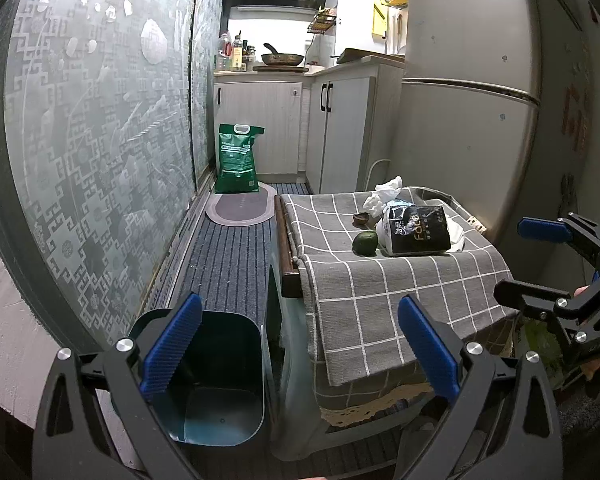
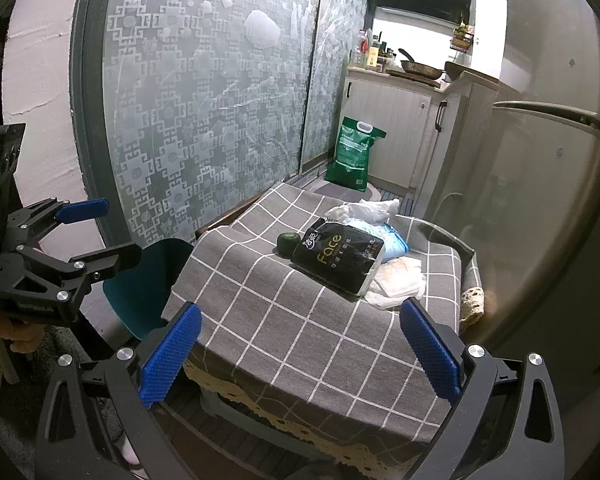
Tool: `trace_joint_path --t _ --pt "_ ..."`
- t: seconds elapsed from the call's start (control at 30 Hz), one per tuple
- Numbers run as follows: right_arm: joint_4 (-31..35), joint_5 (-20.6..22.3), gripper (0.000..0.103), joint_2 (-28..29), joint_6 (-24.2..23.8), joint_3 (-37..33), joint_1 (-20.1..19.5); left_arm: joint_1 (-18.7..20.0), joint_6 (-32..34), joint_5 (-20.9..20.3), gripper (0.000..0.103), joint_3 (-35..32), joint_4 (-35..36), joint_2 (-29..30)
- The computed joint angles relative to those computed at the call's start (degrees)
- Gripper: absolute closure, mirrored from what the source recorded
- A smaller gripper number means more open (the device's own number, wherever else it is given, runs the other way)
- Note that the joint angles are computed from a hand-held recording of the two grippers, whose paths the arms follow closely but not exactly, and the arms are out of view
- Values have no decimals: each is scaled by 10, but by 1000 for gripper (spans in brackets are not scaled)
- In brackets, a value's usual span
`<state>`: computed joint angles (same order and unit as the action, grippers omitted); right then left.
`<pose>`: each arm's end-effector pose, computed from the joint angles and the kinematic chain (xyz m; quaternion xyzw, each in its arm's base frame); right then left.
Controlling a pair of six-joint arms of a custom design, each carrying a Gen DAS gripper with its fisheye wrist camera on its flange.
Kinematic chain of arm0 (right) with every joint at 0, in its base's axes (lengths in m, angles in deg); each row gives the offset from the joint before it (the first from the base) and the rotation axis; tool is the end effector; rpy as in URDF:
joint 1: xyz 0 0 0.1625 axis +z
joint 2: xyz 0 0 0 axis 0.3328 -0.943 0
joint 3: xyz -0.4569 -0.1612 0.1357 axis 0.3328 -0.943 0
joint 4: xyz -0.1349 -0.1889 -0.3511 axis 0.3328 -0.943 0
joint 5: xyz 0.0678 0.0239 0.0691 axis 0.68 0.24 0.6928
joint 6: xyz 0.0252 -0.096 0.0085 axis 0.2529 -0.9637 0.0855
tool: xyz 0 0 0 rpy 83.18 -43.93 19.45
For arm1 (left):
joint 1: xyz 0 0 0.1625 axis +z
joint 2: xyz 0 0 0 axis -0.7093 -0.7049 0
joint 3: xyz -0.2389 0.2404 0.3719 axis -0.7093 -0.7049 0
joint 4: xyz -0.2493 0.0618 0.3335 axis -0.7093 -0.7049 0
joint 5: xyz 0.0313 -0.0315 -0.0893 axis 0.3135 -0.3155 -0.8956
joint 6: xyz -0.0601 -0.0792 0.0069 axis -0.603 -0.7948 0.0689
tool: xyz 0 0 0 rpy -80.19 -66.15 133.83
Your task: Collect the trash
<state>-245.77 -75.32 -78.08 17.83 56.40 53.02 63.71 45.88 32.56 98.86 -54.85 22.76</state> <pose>0.0153 -0.4389 0.4058 0.4471 -0.8116 0.3077 0.2159 -0.4250 -0.3793 -0.0218 0.1942 0.8140 -0.4574 0.3009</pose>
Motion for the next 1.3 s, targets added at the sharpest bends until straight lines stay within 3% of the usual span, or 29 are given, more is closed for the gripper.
trace_joint_path --t 1.3 --pt "2 -2 3 -1 0 0 2 0 0 0 3 0 2 1"
